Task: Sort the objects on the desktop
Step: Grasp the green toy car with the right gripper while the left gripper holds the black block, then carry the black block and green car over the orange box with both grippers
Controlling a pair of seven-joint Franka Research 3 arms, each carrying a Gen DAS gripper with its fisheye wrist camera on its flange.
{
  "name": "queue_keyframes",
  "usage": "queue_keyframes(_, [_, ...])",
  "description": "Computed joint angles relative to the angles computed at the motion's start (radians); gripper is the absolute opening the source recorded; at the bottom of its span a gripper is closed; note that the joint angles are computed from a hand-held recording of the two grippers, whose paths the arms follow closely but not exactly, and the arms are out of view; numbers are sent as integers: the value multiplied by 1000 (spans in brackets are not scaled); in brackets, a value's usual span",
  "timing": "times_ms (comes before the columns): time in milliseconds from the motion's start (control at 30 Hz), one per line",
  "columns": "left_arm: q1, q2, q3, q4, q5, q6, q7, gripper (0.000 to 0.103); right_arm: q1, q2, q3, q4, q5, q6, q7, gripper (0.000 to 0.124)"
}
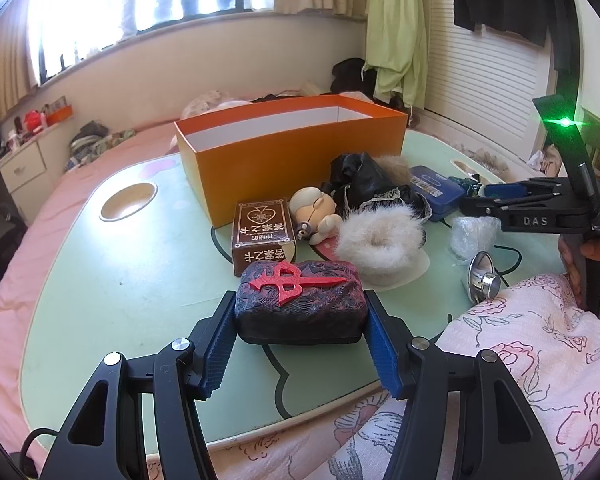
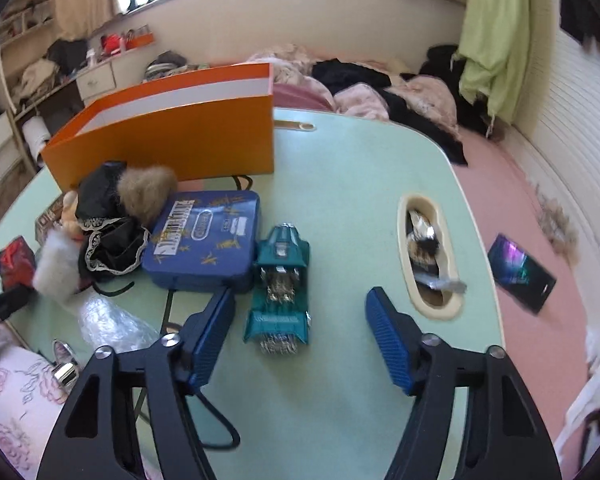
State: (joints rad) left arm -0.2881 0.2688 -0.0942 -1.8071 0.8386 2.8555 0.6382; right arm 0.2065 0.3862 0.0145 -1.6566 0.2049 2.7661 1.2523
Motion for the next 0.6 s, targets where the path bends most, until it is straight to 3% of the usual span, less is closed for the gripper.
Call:
queue_keyframes(67, [-1,-2,2,-2,5,3,-4,60,-19,-2,26,4,33,-15,-47,30])
queue_keyframes(167, [-2,-8,8,-9,22,19,-23,60,-23,-30,36,-61,52,55,-85,30])
queue_keyframes(333, [-10,-25,22,-20,82,37,-80,60,-116,-107,139,-187,284,140,-293,30])
queue_keyframes(500, [3,-53,13,-25,118,44,-108,60,-166,-162,190,-203,541,116,-497,30])
queue_keyframes(600, [23,-67,4,-18,99,72,-97,60,-146,-172,176,-169,598,80,-548,30])
